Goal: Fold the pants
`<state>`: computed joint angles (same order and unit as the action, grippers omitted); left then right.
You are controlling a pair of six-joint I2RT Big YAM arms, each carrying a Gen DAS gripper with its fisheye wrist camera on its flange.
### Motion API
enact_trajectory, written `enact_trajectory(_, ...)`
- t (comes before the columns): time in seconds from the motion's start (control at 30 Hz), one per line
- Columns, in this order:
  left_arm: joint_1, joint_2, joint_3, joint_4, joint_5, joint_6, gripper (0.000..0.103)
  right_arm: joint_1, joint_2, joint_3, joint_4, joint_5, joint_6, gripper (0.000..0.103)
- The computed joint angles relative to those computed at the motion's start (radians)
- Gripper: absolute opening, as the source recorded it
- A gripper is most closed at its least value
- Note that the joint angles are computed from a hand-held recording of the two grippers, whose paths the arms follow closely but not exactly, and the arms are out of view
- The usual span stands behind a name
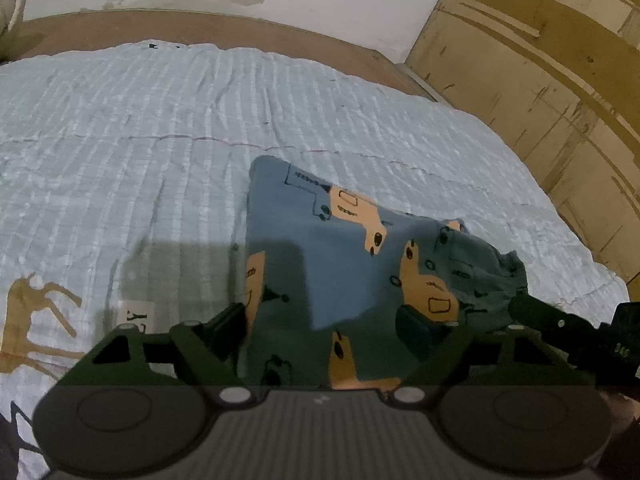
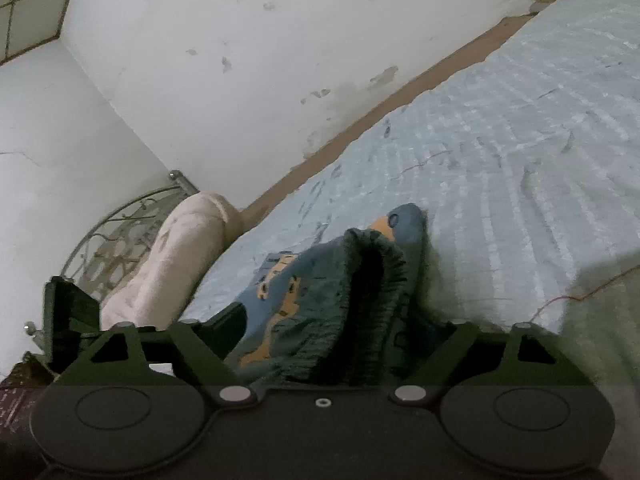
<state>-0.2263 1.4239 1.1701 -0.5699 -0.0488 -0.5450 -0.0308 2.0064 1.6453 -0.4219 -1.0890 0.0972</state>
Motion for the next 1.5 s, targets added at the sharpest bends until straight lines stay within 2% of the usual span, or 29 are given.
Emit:
enact_trajectory(0.07,-0.002,0.003,0.005,-0.008,-0.008,-0.005,0.078,0.002,-0.006,-0.019,0.028,0.012,0.004,0.083)
enact_trajectory(0.17,-0.007,0.011,0.027,-0.047,-0.038,-0.021,0.067,0.002,-0.01,-0.037,0.066,0.021,0.03,0.08)
enact_trajectory(0.27,-0.013,0.016,0.042,-0.071,-0.061,-0.024,0.061,-0.001,-0.007,-0.045,0.097,0.02,0.064,0.074)
enact_trajectory(0.47,-0.021,0.017,0.051,-0.094,-0.105,-0.044,0.045,-0.007,-0.007,-0.078,0.186,0.04,0.153,0.052)
enact_trajectory(0.53,-0.025,0.015,0.049,-0.096,-0.117,-0.049,0.043,-0.006,-0.012,-0.095,0.213,0.065,0.174,0.043)
enact_trajectory(0.6,-0.032,0.014,0.05,-0.097,-0.133,-0.049,0.042,-0.006,-0.016,-0.107,0.234,0.078,0.188,0.04)
enact_trajectory(0.8,-0.037,0.018,0.052,-0.1,-0.143,-0.058,0.042,0.0,-0.029,-0.131,0.261,0.105,0.186,0.039)
enact_trajectory(1.0,-0.019,0.02,0.043,-0.09,-0.106,-0.071,0.048,0.003,-0.03,-0.137,0.275,0.109,0.187,0.039)
enact_trajectory(1.17,-0.01,0.021,0.036,-0.081,-0.085,-0.076,0.049,0.006,-0.028,-0.125,0.24,0.124,0.169,0.038)
enact_trajectory(1.33,-0.023,0.025,0.045,-0.089,-0.111,-0.069,0.04,0.009,-0.029,-0.123,0.234,0.134,0.168,0.037)
enact_trajectory(1.4,-0.033,0.025,0.053,-0.097,-0.14,-0.068,0.026,0.011,-0.032,-0.12,0.228,0.139,0.17,0.036)
enact_trajectory(1.5,-0.036,0.02,0.063,-0.109,-0.156,-0.058,0.016,0.017,-0.043,-0.108,0.185,0.157,0.15,0.029)
